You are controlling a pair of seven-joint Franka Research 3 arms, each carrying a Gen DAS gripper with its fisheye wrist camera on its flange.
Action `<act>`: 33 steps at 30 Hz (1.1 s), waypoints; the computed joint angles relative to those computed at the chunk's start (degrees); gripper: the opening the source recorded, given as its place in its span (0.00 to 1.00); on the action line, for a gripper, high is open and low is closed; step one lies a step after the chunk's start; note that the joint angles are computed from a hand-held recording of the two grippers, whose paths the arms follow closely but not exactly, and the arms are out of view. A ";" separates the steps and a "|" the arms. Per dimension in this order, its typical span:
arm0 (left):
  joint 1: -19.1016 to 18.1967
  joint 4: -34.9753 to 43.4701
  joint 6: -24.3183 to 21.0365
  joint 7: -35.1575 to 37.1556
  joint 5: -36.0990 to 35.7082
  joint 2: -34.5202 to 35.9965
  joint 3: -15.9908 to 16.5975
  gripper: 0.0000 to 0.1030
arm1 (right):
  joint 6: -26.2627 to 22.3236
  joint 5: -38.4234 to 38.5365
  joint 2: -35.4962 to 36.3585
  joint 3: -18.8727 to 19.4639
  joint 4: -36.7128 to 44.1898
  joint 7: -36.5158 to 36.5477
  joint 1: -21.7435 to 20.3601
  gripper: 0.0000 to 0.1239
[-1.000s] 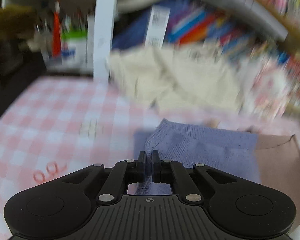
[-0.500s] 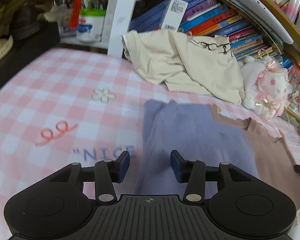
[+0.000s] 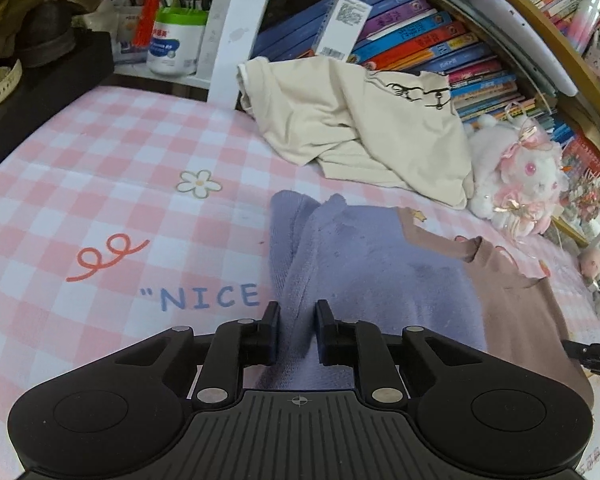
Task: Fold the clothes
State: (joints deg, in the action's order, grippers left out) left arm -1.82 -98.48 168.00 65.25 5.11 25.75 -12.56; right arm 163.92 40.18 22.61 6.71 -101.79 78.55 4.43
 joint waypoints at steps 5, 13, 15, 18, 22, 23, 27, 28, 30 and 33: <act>-2.36 0.53 -0.83 -2.18 2.82 0.26 2.70 0.22 | 1.02 -2.68 0.06 -1.05 -0.26 1.12 1.29 0.11; -7.85 -0.60 0.34 -10.12 12.78 -1.92 9.08 0.42 | 2.20 -9.83 -1.29 -3.22 -1.16 3.10 3.26 0.24; -9.67 -1.74 1.70 -12.96 17.08 -3.17 11.26 0.53 | 3.89 -11.29 -2.31 -3.54 -2.33 3.12 3.75 0.32; -11.65 -3.24 1.88 -16.63 23.32 -5.33 13.32 0.64 | 6.20 -14.34 -4.22 -4.80 -4.60 4.16 5.17 0.40; -13.70 -5.10 0.63 -23.00 31.95 -8.23 15.00 0.82 | 9.12 -21.60 -7.12 -8.59 -8.49 8.72 8.80 0.63; -14.04 -5.61 0.26 -24.70 34.02 -8.98 15.16 0.85 | 9.74 -23.83 -7.83 -9.74 -9.45 10.21 9.85 0.64; -13.02 -8.06 -0.18 -28.73 38.25 -11.44 13.52 0.90 | 10.16 -34.86 -10.64 -15.08 -13.15 18.38 14.41 0.71; -12.69 -8.61 -0.78 -29.51 39.00 -12.04 12.95 0.91 | 9.96 -37.06 -11.25 -15.57 -13.93 20.03 14.80 0.71; -12.00 -9.48 -1.84 -31.05 40.54 -12.92 11.83 0.92 | 9.26 -40.07 -12.29 -15.52 -15.19 22.45 14.69 0.72; -10.39 -11.28 -2.29 -30.83 40.50 -14.16 9.65 0.92 | 8.84 -42.63 -13.65 -14.27 -17.03 25.13 13.56 0.73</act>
State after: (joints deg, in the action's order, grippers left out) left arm -12.21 -109.76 165.71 34.43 45.61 11.59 -2.91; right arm 172.76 -2.46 8.96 -7.55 -118.82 103.68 17.99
